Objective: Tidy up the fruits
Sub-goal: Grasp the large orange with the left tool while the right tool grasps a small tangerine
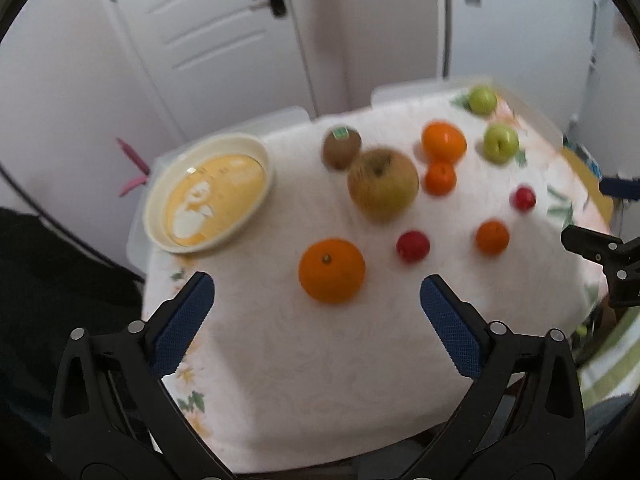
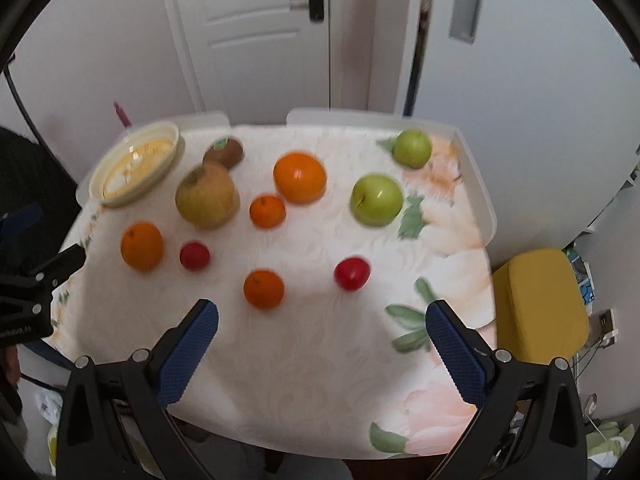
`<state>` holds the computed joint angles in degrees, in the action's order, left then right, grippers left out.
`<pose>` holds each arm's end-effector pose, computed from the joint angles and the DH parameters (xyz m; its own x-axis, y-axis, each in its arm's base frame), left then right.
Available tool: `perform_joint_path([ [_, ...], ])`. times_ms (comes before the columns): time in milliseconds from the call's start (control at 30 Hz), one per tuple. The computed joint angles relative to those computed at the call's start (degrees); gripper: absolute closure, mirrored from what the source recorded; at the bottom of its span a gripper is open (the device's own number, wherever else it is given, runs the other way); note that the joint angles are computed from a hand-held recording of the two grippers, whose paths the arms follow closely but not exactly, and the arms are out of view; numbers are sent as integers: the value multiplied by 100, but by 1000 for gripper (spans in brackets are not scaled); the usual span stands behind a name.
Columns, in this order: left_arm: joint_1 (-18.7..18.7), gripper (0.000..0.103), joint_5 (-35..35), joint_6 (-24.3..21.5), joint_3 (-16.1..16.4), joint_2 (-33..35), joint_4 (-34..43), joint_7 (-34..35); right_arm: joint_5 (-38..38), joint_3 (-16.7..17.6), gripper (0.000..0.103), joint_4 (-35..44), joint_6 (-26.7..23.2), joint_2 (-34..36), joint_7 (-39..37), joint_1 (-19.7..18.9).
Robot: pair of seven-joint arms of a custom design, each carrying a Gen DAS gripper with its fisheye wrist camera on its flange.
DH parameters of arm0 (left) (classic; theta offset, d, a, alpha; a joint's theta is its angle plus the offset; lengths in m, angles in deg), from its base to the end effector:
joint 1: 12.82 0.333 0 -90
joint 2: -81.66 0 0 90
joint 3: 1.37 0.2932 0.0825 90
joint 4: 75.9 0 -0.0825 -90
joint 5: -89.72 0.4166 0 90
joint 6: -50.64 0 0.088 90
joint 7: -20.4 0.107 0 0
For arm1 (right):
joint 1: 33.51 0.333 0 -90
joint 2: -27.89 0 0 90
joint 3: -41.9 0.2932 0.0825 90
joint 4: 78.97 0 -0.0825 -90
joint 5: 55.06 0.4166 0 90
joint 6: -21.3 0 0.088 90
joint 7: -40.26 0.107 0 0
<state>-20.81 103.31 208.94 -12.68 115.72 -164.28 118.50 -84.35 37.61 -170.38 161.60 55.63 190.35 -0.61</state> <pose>0.7243 -0.2357 0.3476 -0.5098 -0.8426 -0.1739 -0.6436 0.5076 -0.5728 0.6413 0.3575 0.3561 -0.1958 -0.9806 0.0005 -0.8331 0.1661 -0.5277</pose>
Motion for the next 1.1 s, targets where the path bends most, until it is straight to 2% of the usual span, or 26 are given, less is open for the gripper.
perform_joint_path([
  [67,153,0,-105,-167,-190,263,242,442,42,36,0,95,18,156,-95,-4],
  [200,284,0,-328,-411,-363,676,650,1065,163,27,0,391,-10,512,-322,39],
  [300,270,6,-468,-685,-397,1020,1086,1411,326,0,0,599,42,753,-414,68],
  [500,232,12,-801,-1118,-458,1577,1888,1899,690,-55,15,1185,-105,1278,-680,104],
  [633,146,25,-960,-1449,-437,1902,2399,2093,894,-95,27,1520,-177,1558,-825,118],
  [700,96,28,-1012,-1590,-412,2042,2615,2154,973,-118,28,1643,-219,1650,-875,125],
  [767,67,37,-1065,-1695,-395,2137,2766,2197,1015,-156,28,1739,-243,1723,-874,152],
  [867,52,39,-1133,-1736,-373,2171,2822,2211,1072,-183,29,1813,-249,1784,-884,166],
  [967,52,39,-1168,-1727,-359,2152,2794,2239,1152,-163,38,1873,-244,1835,-962,140],
  [1100,49,39,-1174,-1656,-330,2076,2667,2203,1205,-180,42,1957,-232,1908,-1039,138],
])
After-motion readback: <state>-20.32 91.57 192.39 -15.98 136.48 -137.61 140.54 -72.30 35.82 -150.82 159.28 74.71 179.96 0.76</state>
